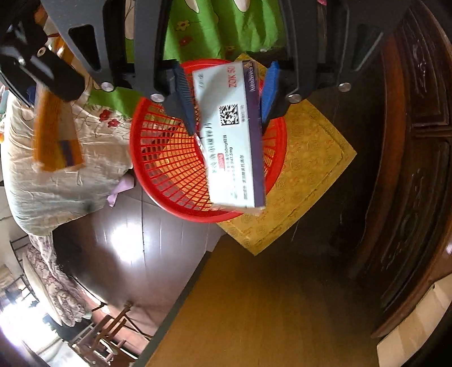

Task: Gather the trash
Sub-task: 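Carry the medicine box and striped box over the red wastebasket with both tools, then open both tools over the wastebasket and swing them back over the quilt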

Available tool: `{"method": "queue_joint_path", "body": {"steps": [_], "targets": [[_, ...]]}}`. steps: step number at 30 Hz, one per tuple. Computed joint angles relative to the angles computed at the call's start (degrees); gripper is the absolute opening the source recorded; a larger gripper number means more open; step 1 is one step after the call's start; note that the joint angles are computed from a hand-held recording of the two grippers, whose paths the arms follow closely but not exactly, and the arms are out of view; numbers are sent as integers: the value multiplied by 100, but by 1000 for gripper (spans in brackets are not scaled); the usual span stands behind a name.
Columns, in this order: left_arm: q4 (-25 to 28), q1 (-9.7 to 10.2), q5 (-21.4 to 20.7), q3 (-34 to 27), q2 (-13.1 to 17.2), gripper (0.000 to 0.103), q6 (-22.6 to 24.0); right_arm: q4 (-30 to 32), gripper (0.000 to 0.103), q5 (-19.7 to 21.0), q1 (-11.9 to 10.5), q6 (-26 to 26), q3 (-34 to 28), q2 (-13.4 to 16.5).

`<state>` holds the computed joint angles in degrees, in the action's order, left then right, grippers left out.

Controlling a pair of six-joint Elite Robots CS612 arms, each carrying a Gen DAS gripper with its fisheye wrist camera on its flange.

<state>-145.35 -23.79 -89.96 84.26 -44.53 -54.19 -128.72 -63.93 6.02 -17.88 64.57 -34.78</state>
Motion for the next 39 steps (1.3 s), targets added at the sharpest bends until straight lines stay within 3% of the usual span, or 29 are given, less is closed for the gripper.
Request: {"method": "queue_joint_path", "body": {"steps": [6, 10, 17, 25, 32, 39], "targets": [[148, -10, 5, -14, -5, 61, -106, -41, 71, -3, -48, 99, 24, 25], [146, -51, 65, -2, -32, 65, -120, -482, 71, -317, -36, 241, 239, -72], [251, -160, 186, -84, -99, 70, 50, -1481, 73, -322, -139, 612, 652, -280], [176, -417, 484, -350, -158, 82, 496, -2499, 77, 229, -611, 1272, 1281, -720], [42, -719, 470, -866, 12, 91, 1088, -3524, 86, -202, -1063, 1375, 1902, -1120], [-158, -1032, 207, -1556, 349, 94, 1746, -4180, 91, -987, -1544, 1468, 2365, -1363]]}}
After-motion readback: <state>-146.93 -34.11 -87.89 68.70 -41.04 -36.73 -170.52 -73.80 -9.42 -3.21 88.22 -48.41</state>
